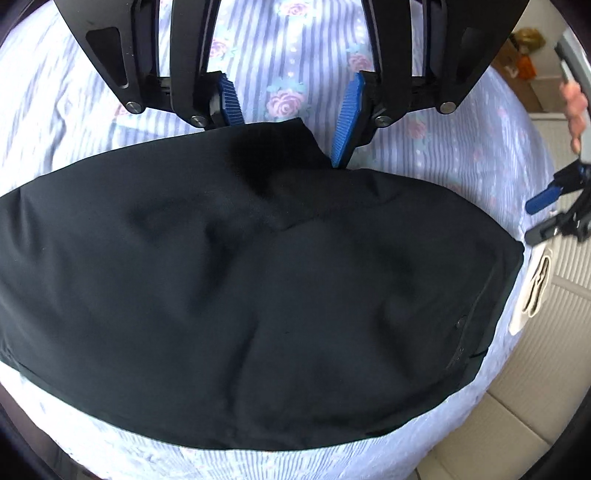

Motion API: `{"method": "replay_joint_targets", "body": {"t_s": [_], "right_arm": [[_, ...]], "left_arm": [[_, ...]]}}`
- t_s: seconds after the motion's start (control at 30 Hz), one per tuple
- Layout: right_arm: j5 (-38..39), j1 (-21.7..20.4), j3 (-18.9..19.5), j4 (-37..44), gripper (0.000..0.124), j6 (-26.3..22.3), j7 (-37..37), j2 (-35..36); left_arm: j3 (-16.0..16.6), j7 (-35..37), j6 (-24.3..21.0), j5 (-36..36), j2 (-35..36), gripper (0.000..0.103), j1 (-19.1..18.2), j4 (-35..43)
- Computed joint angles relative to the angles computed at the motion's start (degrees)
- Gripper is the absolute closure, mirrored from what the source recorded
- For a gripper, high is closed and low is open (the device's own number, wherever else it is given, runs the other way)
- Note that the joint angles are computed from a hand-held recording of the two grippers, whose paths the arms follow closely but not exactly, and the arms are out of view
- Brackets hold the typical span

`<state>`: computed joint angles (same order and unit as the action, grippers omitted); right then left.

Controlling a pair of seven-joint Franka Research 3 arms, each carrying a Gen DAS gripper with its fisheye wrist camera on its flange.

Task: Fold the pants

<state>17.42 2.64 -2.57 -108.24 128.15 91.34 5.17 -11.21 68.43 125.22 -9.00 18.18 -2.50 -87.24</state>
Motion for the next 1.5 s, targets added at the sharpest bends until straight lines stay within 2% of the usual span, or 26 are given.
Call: {"method": "replay_joint_targets", "body": {"t_s": [0.1, 0.23, 0.27, 0.3, 0.37, 0.4, 0.47, 0.5, 0.57, 0.7, 0.83, 0.9, 0.93, 1.0, 1.07, 1.13, 1.23, 1.33, 1.4, 1.5], "right_arm": [[-1.3, 0.6, 0.4, 0.3, 0.086, 0.9, -0.7, 0.2], [-1.8, 0.8, 0.3, 1.0, 0.094, -0.3, -0.7, 0.3], [-1.7, 0.8, 0.3, 1.1, 0.096, -0.5, -0.6, 0.2], [-1.4, 0.7, 0.3, 1.3, 0.099, -0.6, -0.7, 0.3], [-1.1, 0.6, 0.2, 1.6, 0.103, -1.1, -0.5, 0.4], [-1.4, 0.7, 0.2, 2.0, 0.105, -1.3, -0.1, 0.5], [-1.9, 1.0, 0.4, 3.1, 0.108, -2.4, 0.7, 0.9], [-0.8, 0.8, 0.4, 3.7, 0.109, -3.5, 0.7, 1.1], [0.6, 0.7, 0.5, 4.2, 0.109, -4.9, 0.1, 1.1], [1.1, 0.7, 0.5, 5.7, 0.11, -8.6, 0.0, 2.6], [-1.3, 1.4, 0.6, 6.6, 0.11, -10.4, 1.7, 3.6], [-1.6, 1.4, 0.5, 6.8, 0.11, -10.9, 2.4, 3.3], [-1.9, 1.5, 0.5, 7.2, 0.11, -11.9, 3.1, 3.2], [-2.6, 1.6, 0.3, 6.4, 0.104, -11.9, 5.0, 1.9], [-4.2, 1.8, 0.3, 6.0, 0.093, -13.3, 7.6, 0.3], [-5.7, 1.9, 0.2, 3.9, 0.091, -13.1, 10.0, -3.0], [-7.5, 1.0, -0.1, 1.6, 0.091, -13.4, 13.4, -7.4], [-9.9, -0.5, -0.5, -0.4, 0.083, -12.9, 17.3, -11.4], [-11.3, -2.0, -0.9, -1.9, 0.083, -12.8, 20.1, -14.3], [-13.8, -4.6, -1.5, -4.7, 0.081, -12.5, 22.4, -18.9]], "left_arm": [[-0.6, -0.5, 0.9, -2.5, 2.1, 0.029, 0.3, 1.1], [-0.1, -4.6, 2.3, -1.2, 4.4, 0.03, -0.3, 2.7], [0.0, -5.0, 2.3, 0.0, 5.2, 0.033, -0.8, 3.7], [-0.2, -5.1, 2.7, 0.2, 5.7, 0.05, -0.8, 4.1], [0.0, -7.2, 1.3, 1.0, 7.2, 0.072, -1.1, 6.5], [0.3, -8.3, 2.1, 2.0, 7.0, 0.081, -1.4, 6.6], [0.1, -8.9, 4.0, 2.1, 5.8, 0.084, -1.1, 5.9], [0.0, -9.3, 6.1, 2.0, 4.4, 0.084, -0.9, 4.8], [0.0, -9.3, 6.9, 2.9, 3.7, 0.084, -1.1, 4.8], [0.1, -7.8, 2.8, 4.5, 6.4, 0.084, -1.0, 7.6], [-0.4, -6.7, 2.5, 2.6, 6.2, 0.082, 0.2, 5.3], [-0.4, -5.5, 1.1, 3.1, 6.5, 0.074, 0.2, 6.5], [-0.1, -4.8, -1.4, 4.5, 7.4, 0.071, -0.3, 8.7], [0.7, -2.6, -5.7, 8.7, 8.3, 0.057, -1.6, 12.2], [1.0, 1.0, -6.1, 12.7, 6.1, 0.051, -2.6, 11.2], [0.0, 8.1, -4.3, 13.5, 2.7, 0.05, -2.3, 8.1], [-2.1, 20.6, -2.4, 10.2, -2.1, 0.051, -1.6, 3.2], [-3.5, 33.0, -1.8, 5.3, -6.9, 0.051, -2.0, -2.1], [-4.2, 38.8, -3.1, 1.2, -8.6, 0.056, -3.2, -3.5], [-4.4, 40.8, -5.0, -1.9, -8.6, 0.061, -5.6, -2.6]]}}
